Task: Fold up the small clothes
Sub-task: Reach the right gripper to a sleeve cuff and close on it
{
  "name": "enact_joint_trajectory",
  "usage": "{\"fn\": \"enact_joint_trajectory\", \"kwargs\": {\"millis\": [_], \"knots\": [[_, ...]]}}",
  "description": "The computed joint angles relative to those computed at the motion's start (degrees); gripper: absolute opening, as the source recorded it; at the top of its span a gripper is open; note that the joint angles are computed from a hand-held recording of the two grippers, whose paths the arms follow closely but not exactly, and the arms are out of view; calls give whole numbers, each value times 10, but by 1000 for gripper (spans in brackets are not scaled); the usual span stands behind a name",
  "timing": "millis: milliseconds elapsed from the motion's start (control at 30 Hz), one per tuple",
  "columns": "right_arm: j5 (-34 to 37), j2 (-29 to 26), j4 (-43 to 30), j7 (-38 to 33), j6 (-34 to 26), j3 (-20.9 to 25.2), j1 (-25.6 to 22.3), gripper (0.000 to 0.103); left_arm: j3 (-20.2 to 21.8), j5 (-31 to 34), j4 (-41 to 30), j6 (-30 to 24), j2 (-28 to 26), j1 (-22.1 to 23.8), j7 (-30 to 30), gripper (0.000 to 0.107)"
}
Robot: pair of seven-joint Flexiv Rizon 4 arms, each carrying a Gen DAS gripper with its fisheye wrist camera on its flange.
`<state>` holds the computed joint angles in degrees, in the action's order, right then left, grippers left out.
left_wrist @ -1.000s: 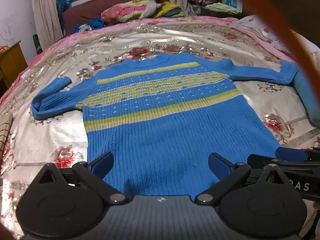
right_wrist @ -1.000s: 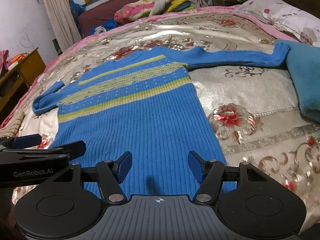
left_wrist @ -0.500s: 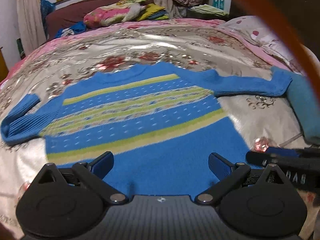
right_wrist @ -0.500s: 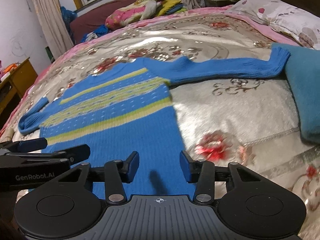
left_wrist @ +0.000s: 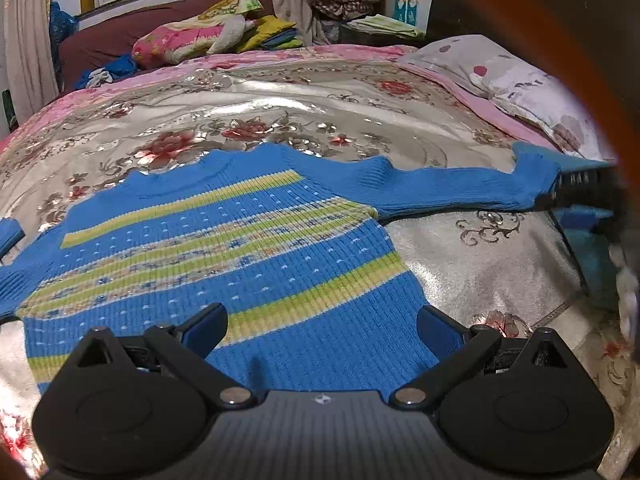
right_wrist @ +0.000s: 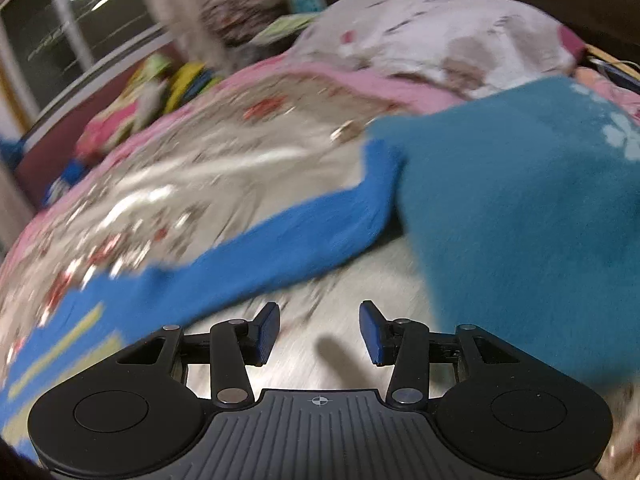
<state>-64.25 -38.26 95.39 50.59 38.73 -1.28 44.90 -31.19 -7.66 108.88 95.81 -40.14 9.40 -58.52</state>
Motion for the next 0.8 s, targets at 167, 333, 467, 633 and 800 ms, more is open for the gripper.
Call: {"fn": "enact_joint_trajectory", "kwargs": {"millis": [167, 333, 467, 633, 800], "knots": [[-13, 7, 23, 65, 6, -15, -24, 40, -1, -8, -6, -14, -9, 0, -1, 103], [-19, -1, 18, 107, 6, -18, -34, 43, 1, -17, -10, -27, -17, -2, 7, 103], [-36, -4, 7, 107, -5, -22, -34, 41, -1, -26, -10, -33, -22, 1, 12, 103], [-12, -11, -4, 99, 33, -18, -47, 42, -22, -40, -6, -38, -27, 22, 15, 103], [18, -31, -23, 107, 34, -19, -40, 39, -23, -36, -4, -25, -28, 30, 21, 103]]}}
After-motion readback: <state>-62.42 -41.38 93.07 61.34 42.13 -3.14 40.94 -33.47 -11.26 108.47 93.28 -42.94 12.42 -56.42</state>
